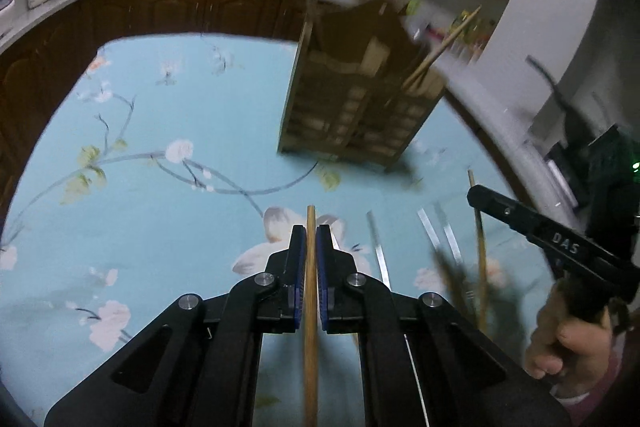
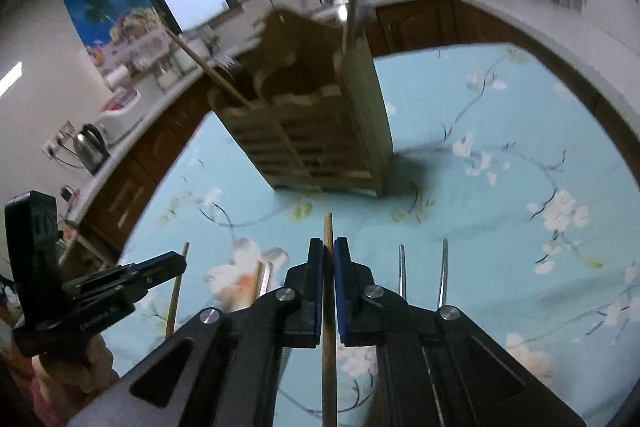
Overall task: Organize utensils
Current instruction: 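Carry the chopsticks with both tools and lower them into the holder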
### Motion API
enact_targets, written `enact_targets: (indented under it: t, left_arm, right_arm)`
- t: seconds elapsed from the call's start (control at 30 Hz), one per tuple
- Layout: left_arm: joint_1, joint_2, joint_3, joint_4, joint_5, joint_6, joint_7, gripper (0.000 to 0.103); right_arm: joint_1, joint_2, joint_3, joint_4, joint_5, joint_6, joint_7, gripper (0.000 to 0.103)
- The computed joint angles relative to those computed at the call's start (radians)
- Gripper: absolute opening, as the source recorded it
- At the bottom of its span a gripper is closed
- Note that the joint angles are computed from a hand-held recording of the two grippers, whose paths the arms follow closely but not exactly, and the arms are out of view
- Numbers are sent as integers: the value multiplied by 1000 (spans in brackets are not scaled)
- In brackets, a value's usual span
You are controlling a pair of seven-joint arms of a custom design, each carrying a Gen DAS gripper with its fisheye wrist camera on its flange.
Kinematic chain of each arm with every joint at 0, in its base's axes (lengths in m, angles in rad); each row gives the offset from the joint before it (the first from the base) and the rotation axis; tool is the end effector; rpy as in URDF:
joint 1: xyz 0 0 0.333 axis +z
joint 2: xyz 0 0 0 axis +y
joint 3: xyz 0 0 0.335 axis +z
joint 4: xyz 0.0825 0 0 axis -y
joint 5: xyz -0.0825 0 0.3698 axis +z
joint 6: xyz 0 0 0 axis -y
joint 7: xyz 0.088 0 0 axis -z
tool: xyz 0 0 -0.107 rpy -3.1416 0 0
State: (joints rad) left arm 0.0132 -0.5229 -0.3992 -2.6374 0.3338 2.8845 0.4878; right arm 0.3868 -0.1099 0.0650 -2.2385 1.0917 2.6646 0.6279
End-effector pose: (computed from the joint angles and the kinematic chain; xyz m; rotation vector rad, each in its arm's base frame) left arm 0.3653 -0.1845 0.5044 -2.1190 1.4388 -0.9019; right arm 0.4829 0.2067 0.4890 -1.9801 1.1351 -0.0400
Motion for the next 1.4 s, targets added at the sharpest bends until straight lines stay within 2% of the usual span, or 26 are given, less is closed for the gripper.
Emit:
enact_targets:
  t: [0.33,0.6,1.4]
  left_arm:
    - [-3,-192,-7,-2,0,-46,14,4]
    - [25,-276,-34,12,0,-52,21,4]
    - [143,-271,-63,71,11,19,36,4]
  right_arm:
    - [25,-141,-37,-29,134,17,-119,5]
    - [50,-197,-63,-22,222,42,-213,5]
    - [39,-152,-44,72,337,87,-301,5]
